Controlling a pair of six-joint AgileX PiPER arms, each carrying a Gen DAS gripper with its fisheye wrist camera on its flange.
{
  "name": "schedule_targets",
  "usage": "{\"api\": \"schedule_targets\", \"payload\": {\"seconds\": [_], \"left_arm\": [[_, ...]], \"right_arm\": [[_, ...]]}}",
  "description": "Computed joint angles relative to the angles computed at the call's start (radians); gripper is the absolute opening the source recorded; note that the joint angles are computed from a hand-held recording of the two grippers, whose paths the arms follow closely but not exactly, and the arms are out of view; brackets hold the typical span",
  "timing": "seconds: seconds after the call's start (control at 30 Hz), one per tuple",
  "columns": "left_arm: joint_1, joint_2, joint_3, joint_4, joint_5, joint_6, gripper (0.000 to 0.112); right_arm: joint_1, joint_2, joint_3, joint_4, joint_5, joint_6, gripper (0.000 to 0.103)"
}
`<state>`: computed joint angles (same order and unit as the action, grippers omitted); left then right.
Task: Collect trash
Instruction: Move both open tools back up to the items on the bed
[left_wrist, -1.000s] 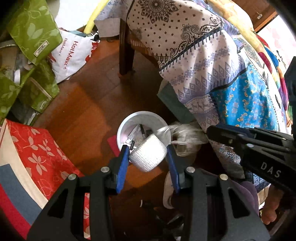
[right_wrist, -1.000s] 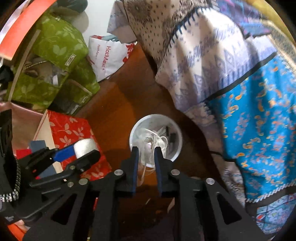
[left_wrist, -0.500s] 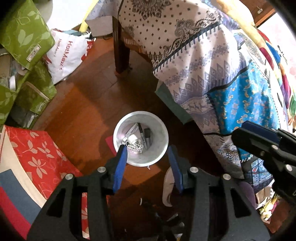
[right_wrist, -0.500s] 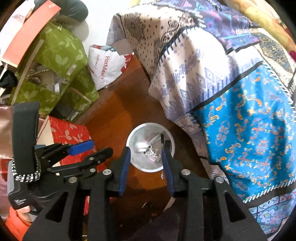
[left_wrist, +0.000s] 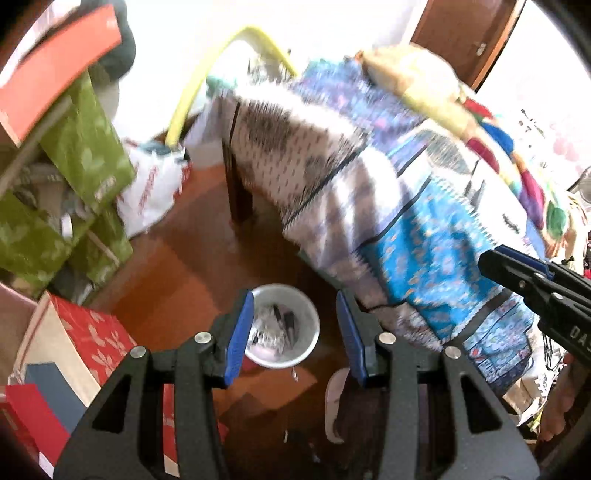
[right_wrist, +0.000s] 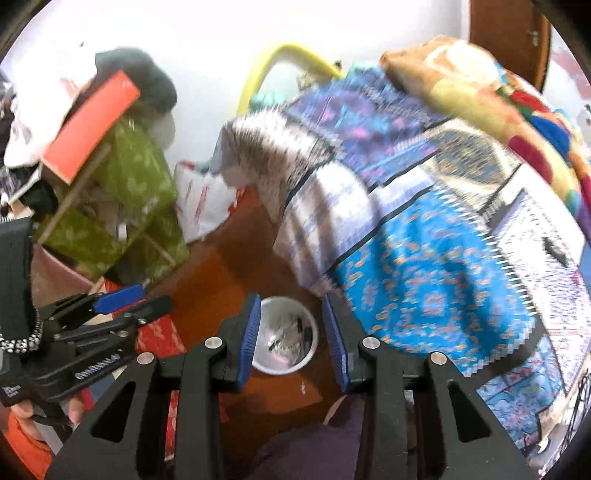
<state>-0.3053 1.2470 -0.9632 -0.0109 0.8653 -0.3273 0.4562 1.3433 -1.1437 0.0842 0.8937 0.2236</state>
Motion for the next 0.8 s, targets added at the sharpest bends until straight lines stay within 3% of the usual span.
{"api": "schedule_targets", "payload": {"seconds": [0.13, 0.37, 0.53, 0.8], "left_arm": [[-0.102, -0.037, -0.079, 0.093, 0.045, -0.104, 0.045], [-0.339, 0.018, -0.268, 0.240, 0.105, -0.279, 0.046], [-0.495, 0.170, -0.461, 0.294, 0.116, -0.336, 0.046], [-0.607, 0.465, -0.795, 0.234, 0.124, -0.291, 0.046]], "right_arm": [[-0.054, -0.089, 0.004, -0.021, 0.026, 0.001, 0.032], [-0.315, -0.232, 0.008, 0.061, 0.092, -0.157, 0.032], [-0.637, -0.273, -0.005, 0.211, 0.165, -0.406, 0.032], [-1.097, -0.231, -0.028, 0.380, 0.264, -0.750, 0.032]]}}
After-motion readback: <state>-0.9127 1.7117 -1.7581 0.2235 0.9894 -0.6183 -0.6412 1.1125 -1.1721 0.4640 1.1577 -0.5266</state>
